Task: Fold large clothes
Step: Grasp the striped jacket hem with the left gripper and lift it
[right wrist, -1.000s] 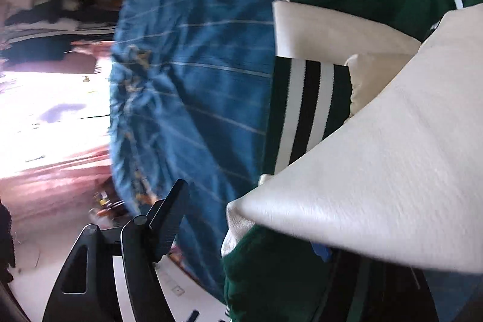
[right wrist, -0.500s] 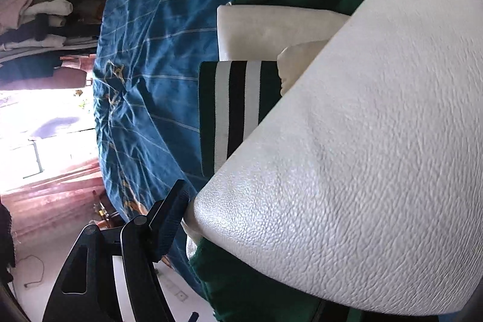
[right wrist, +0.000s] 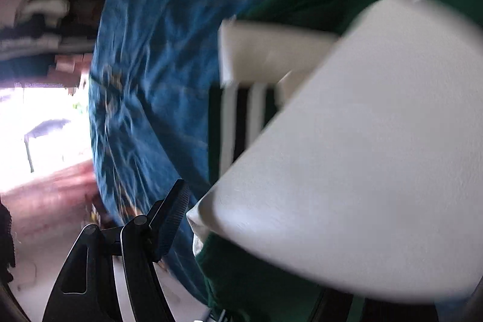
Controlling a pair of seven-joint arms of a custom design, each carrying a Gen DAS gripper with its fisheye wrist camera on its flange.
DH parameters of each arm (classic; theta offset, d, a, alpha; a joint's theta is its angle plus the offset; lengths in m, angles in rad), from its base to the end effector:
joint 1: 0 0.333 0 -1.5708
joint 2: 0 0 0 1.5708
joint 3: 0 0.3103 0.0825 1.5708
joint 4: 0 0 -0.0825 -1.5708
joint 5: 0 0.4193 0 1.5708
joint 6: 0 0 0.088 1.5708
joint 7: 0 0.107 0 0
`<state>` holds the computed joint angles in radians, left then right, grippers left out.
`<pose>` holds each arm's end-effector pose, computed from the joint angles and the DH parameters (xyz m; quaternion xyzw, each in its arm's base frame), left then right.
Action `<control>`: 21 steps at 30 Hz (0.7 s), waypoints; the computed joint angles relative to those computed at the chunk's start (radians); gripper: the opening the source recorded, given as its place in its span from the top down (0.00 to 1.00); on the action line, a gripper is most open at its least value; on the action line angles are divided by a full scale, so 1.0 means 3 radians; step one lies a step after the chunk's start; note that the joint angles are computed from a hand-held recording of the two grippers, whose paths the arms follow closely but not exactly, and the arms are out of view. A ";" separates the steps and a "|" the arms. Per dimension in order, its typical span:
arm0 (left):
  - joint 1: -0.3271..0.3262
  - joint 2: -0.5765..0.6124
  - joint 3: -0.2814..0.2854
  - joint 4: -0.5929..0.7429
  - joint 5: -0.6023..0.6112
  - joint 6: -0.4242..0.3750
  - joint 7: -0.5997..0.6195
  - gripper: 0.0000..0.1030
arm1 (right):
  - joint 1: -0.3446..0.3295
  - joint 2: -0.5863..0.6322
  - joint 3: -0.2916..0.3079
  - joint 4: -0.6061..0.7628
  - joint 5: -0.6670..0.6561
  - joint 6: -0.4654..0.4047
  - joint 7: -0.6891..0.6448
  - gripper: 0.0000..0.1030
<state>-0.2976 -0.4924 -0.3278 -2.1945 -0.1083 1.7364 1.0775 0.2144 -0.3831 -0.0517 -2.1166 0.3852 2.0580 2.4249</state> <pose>0.3492 -0.2862 0.5548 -0.6784 0.7343 -0.0008 0.0238 0.4965 0.0986 0.5957 -0.3565 0.9009 0.1407 0.2036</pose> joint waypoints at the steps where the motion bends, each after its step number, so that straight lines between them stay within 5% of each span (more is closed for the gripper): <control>1: 0.0010 -0.0048 0.0026 -0.0042 -0.0036 0.0053 -0.0027 0.84 | -0.0075 -0.0112 0.0019 -0.0046 -0.0114 0.0021 0.0141 0.28; 4: 0.0018 -0.0156 0.0086 -0.0135 -0.0143 0.0127 -0.0020 0.85 | -0.0193 -0.0233 -0.0021 -0.0154 -0.0278 0.0181 0.0322 0.42; 5: 0.0019 -0.0182 0.0092 -0.0149 -0.0156 0.0136 0.0000 0.85 | -0.0198 -0.0143 -0.0055 -0.0087 -0.0291 0.0134 0.0321 0.71; 8: 0.0028 -0.0233 0.0108 -0.0134 -0.0199 0.0108 0.0043 0.86 | -0.0175 0.0270 -0.0055 0.0331 -0.0355 0.0005 0.0220 0.80; 11: 0.0068 -0.0306 0.0149 -0.0136 -0.0223 0.0028 0.0086 0.86 | -0.0142 0.0843 -0.0020 0.0933 -0.0321 -0.0286 -0.0087 0.80; 13: 0.0114 -0.0314 0.0202 -0.0188 -0.0239 -0.0005 0.0154 0.86 | -0.0178 0.1352 -0.0012 0.1354 0.0018 -0.0564 -0.0461 0.71; 14: 0.0135 -0.0302 0.0230 -0.0209 -0.0279 -0.0020 0.0175 0.81 | -0.0232 0.1486 0.0016 0.1411 0.0235 -0.0566 -0.0616 0.54; 15: 0.0159 -0.0313 0.0266 -0.0225 -0.0335 -0.0023 0.0182 0.80 | -0.0281 0.1504 0.0050 0.1372 0.0399 -0.0503 -0.0711 0.34; 19: 0.0257 -0.0342 0.0383 -0.0199 -0.0573 -0.0034 0.0169 0.80 | -0.0367 0.0989 0.0080 0.0781 0.0884 0.0078 -0.1012 0.30; 20: 0.0276 -0.0364 0.0404 -0.0194 -0.0600 -0.0028 0.0202 0.77 | -0.0363 0.0746 0.0060 0.0559 0.0950 0.0205 -0.1048 0.30; 21: 0.0303 -0.0400 0.0413 -0.0180 -0.0597 -0.0028 0.0220 0.64 | -0.0352 0.0559 0.0037 0.0402 0.0929 0.0258 -0.1040 0.30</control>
